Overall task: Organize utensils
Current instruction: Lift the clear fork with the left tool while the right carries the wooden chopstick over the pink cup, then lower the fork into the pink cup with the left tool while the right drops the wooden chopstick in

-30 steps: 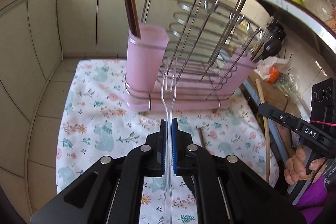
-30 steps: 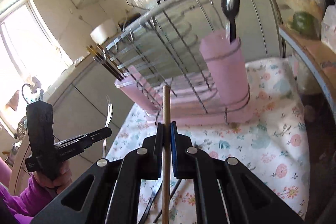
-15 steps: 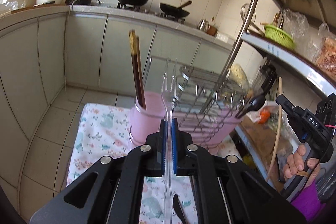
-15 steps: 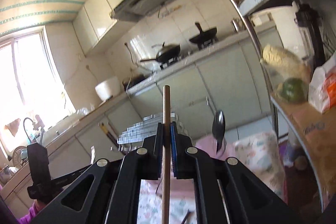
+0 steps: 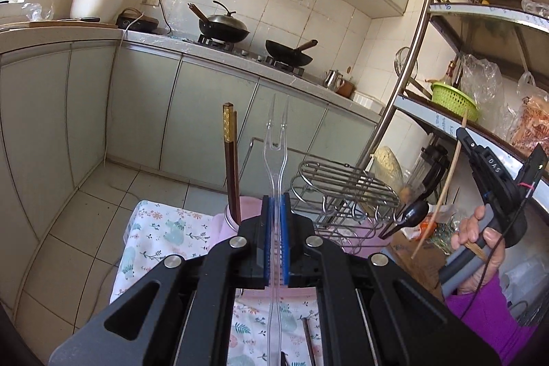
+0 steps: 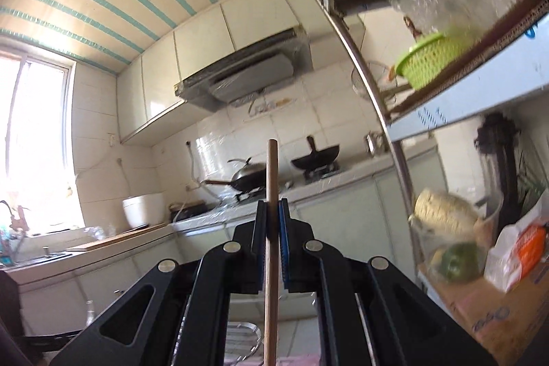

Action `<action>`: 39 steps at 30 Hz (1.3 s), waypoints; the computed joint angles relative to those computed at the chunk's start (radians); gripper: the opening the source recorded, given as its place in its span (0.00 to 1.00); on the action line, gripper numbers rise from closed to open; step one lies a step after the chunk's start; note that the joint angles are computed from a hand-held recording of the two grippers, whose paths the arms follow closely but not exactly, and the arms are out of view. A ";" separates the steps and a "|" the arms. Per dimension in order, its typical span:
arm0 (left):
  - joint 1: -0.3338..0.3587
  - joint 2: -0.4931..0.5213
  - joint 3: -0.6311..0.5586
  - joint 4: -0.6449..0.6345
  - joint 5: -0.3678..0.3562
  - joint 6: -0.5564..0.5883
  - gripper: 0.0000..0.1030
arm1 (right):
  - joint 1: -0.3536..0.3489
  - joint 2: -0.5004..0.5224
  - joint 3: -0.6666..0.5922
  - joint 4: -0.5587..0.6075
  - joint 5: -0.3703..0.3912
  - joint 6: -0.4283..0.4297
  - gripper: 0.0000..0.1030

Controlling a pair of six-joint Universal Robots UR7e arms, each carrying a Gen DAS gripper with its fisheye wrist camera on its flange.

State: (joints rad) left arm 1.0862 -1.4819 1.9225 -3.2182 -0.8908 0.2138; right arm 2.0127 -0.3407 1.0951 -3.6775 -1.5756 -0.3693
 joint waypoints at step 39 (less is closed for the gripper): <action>0.085 0.453 -0.351 -0.735 -0.128 0.548 0.04 | -0.036 0.044 0.075 0.082 -0.095 -0.044 0.07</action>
State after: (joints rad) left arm 1.1712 -1.0293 1.5716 -3.9536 -1.0190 0.7613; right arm 1.9763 -0.2972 1.1697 -3.5950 -1.6702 -0.4137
